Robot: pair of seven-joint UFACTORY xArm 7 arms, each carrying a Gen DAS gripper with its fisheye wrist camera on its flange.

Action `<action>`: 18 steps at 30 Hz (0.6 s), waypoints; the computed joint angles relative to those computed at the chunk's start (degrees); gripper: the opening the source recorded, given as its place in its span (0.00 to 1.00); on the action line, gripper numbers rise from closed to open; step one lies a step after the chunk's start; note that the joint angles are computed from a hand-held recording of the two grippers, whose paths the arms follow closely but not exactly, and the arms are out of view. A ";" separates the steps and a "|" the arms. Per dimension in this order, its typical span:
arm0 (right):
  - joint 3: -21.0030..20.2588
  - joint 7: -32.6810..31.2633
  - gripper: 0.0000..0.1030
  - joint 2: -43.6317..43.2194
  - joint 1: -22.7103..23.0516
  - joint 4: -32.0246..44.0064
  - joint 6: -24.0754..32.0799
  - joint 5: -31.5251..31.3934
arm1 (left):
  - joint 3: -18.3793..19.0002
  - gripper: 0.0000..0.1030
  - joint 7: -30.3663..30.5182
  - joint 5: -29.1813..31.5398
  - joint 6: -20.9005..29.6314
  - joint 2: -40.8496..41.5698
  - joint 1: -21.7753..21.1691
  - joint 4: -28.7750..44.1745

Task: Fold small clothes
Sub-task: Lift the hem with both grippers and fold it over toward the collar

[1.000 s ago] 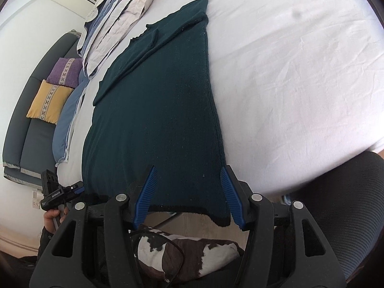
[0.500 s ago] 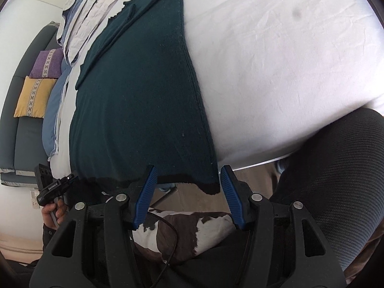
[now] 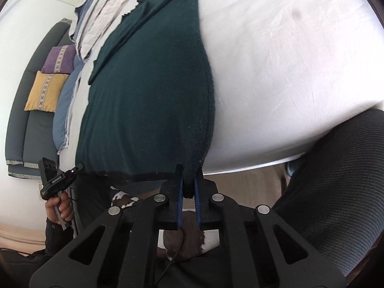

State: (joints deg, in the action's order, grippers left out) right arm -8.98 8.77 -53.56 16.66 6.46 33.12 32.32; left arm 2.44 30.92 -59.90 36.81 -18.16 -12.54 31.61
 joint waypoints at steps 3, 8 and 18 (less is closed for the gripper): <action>-1.59 -0.87 0.06 -3.83 0.67 -0.40 -3.13 2.01 | 1.67 0.06 2.58 -5.33 1.13 -2.00 -0.33 0.33; -5.74 -4.08 0.06 -3.24 5.64 1.84 -11.76 5.52 | 2.46 0.06 5.50 -13.85 1.80 -3.65 -0.12 1.92; -16.10 -8.58 0.06 8.91 22.09 12.55 -29.05 7.61 | 0.81 0.06 9.39 -24.92 2.79 1.21 2.27 9.08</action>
